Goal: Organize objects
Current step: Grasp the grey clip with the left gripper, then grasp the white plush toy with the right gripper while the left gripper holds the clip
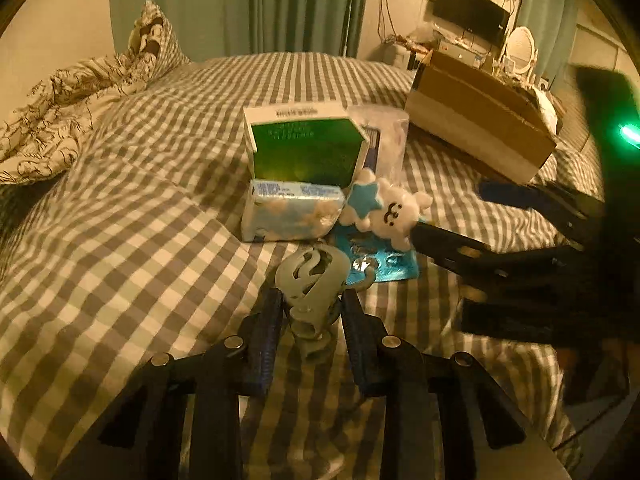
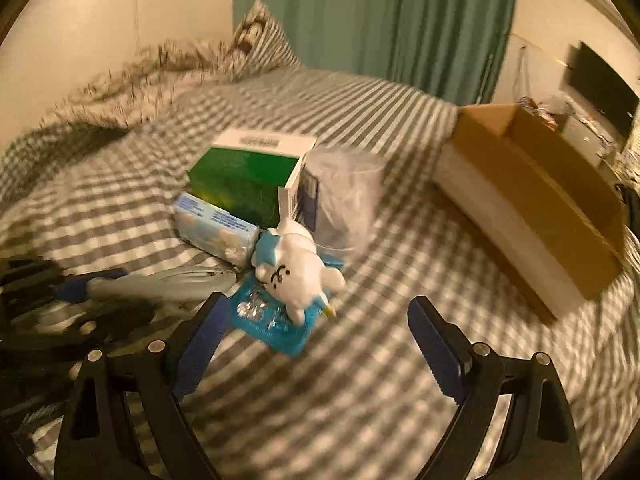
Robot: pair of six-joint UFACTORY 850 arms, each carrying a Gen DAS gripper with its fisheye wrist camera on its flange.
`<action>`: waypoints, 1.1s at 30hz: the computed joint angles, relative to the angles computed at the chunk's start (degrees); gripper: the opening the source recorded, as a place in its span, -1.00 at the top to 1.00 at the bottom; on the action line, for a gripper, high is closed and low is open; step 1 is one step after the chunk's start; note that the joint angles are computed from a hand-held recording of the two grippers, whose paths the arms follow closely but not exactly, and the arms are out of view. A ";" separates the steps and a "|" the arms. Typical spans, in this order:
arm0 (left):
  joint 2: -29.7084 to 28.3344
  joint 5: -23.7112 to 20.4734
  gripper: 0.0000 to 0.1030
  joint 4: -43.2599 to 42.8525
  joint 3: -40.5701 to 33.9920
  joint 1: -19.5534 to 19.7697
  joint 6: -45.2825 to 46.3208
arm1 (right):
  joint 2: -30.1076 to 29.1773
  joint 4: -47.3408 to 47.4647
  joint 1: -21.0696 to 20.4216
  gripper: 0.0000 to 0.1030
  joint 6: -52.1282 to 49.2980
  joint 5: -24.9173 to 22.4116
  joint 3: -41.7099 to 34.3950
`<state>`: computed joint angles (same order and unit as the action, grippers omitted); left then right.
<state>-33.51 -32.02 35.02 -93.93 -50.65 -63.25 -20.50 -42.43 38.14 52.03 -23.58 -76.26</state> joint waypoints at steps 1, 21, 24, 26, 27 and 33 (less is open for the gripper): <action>-0.52 -0.56 0.41 -0.92 -0.45 -0.02 1.28 | -1.58 2.89 -0.38 -0.76 -3.44 -0.01 -1.52; -14.32 -11.62 -0.40 -11.16 -18.33 0.76 16.02 | 0.73 18.64 -3.17 0.08 -16.12 1.70 1.14; -15.14 -11.63 -0.29 -11.61 -19.37 1.08 15.96 | 2.97 16.24 -3.63 0.08 -12.68 1.94 3.89; -13.96 -9.95 -0.22 -12.05 -17.56 1.23 15.58 | 4.43 14.02 -3.78 0.08 -9.99 2.07 5.66; -13.28 -9.51 -0.19 -12.04 -16.62 1.21 15.13 | 4.73 13.41 -3.78 0.08 -9.15 2.16 5.98; -9.12 -6.91 0.74 -12.01 -11.60 -0.02 14.83 | 7.76 13.12 -3.10 0.08 -8.11 3.22 8.43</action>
<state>-42.63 -38.93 23.01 -105.52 -50.67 -48.42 -12.74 -29.31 35.05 43.91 -20.36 -67.82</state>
